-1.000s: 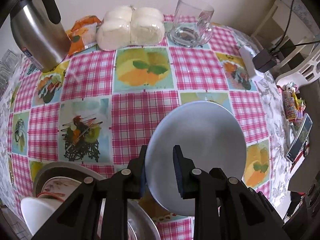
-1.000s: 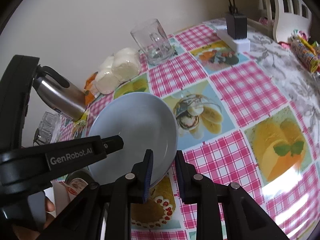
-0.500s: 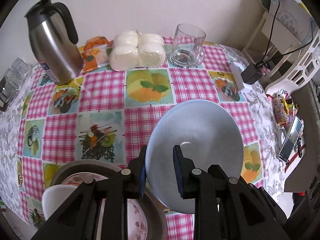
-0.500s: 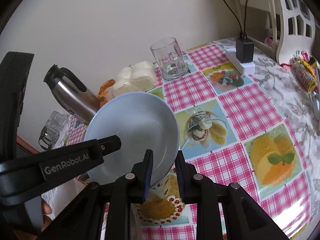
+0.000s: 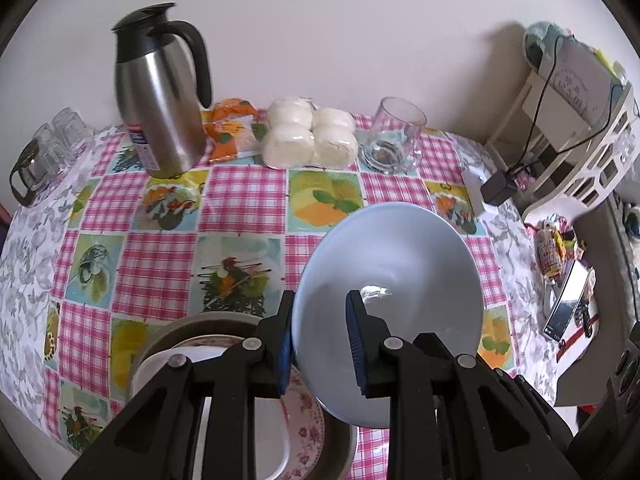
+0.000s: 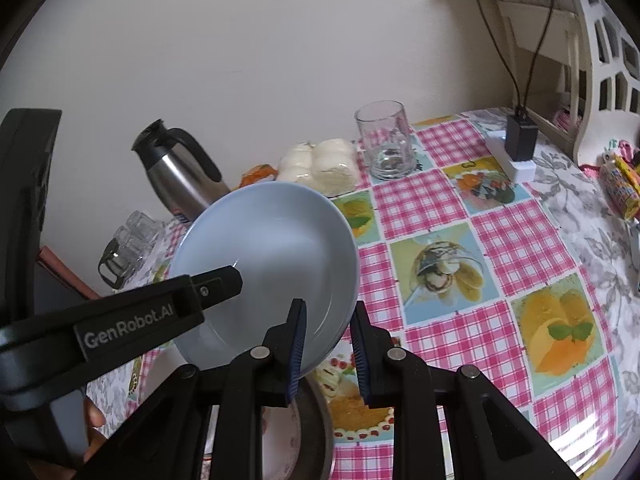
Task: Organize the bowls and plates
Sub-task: 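Lift the white round bowl with the left gripper and carry it to the basin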
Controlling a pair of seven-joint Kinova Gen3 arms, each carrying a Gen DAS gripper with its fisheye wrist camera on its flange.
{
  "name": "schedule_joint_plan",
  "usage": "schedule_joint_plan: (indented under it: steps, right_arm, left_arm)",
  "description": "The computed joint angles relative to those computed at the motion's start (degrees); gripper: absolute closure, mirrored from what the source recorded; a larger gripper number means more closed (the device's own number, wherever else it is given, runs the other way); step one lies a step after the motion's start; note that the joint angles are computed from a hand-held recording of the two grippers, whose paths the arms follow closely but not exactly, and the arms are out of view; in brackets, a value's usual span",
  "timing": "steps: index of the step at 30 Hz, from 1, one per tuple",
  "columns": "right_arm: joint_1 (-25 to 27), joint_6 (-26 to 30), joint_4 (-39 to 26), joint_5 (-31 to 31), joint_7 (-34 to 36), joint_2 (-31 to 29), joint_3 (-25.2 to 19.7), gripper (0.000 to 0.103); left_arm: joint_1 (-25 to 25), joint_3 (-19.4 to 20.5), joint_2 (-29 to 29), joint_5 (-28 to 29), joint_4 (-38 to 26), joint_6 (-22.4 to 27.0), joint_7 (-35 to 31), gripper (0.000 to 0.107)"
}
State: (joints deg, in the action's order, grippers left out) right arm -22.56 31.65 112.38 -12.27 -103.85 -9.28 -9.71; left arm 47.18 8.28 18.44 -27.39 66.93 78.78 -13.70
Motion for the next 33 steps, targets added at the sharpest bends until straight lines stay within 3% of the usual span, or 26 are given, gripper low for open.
schedule_joint_plan:
  steps: [14,27,33]
  right_arm:
    - [-2.3,0.9,-1.3,6.0,-5.8,-0.4,-4.9,0.079]
    - [-5.2,2.4,-2.7,12.6,-12.6,-0.4,-9.3,0.079]
    - [-7.4,2.7,-2.9,12.2,-12.2,-0.4,-8.9,0.079]
  left_arm:
    - [-1.2,3.2,-8.4,-2.7,11.8,-4.0,10.3,0.082]
    - [-2.9,8.8,-14.7,-7.4,19.4,-4.1,19.6,0.082]
    - [-4.0,11.0,-17.3,-7.7,22.9,-5.1,23.0,0.082]
